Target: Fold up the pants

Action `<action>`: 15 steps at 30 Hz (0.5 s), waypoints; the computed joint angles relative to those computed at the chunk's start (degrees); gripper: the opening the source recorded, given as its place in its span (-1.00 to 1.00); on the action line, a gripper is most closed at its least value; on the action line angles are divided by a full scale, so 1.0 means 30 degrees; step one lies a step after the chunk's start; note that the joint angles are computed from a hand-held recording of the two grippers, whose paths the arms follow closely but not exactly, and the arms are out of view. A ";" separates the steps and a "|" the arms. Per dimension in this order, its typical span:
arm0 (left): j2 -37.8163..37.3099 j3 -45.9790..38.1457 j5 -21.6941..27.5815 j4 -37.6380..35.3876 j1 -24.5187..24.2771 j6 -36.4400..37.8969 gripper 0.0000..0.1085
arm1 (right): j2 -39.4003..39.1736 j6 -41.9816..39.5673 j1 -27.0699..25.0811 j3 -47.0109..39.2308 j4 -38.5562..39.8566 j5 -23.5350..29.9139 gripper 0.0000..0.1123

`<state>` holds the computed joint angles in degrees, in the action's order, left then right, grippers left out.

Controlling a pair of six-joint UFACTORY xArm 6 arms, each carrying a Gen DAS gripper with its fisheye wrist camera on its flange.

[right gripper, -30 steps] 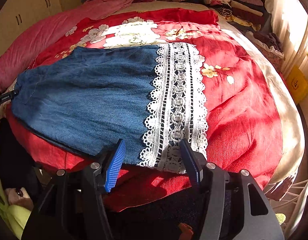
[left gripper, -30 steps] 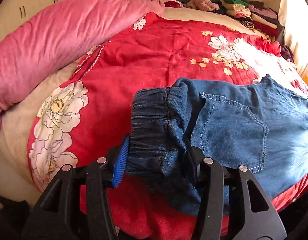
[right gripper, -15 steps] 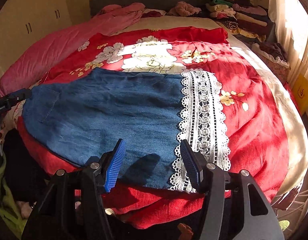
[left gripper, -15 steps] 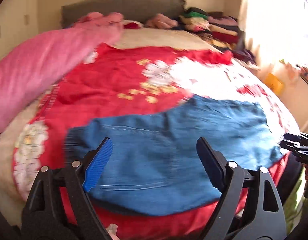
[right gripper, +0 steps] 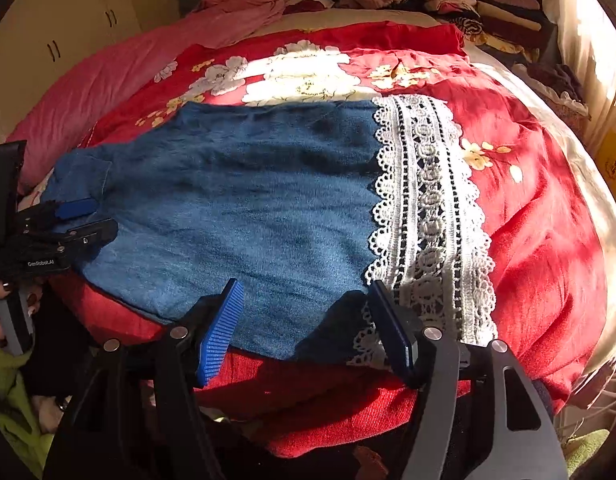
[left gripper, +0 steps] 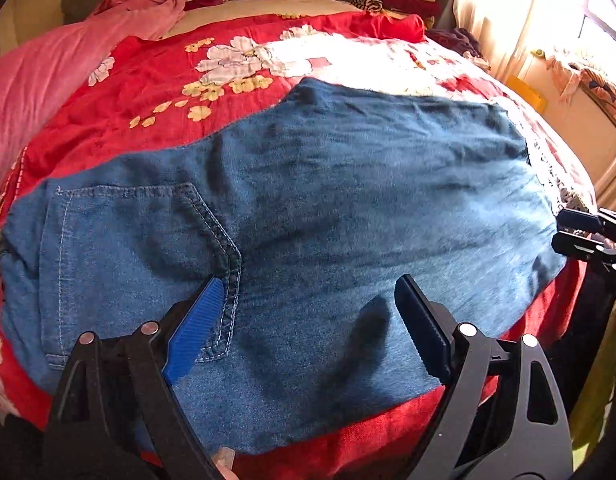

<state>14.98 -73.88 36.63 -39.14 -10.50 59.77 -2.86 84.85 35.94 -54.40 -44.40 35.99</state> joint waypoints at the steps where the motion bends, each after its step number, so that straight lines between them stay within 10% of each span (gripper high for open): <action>1: -0.0075 -0.0244 0.0215 -0.0196 0.0080 0.0028 0.48 | -0.0476 0.0577 -0.0054 0.0160 -0.0678 0.0170 0.14; 7: 0.1013 -0.3456 0.0523 -0.0572 -0.0060 -0.0724 0.48 | -0.2687 0.2084 -0.1763 0.0602 -0.3231 0.1536 0.14; 15: 0.7001 -1.2168 0.3583 0.1732 -0.1097 -0.5146 0.25 | -0.1080 -0.1730 -0.6670 0.0310 0.0492 -0.3496 -0.16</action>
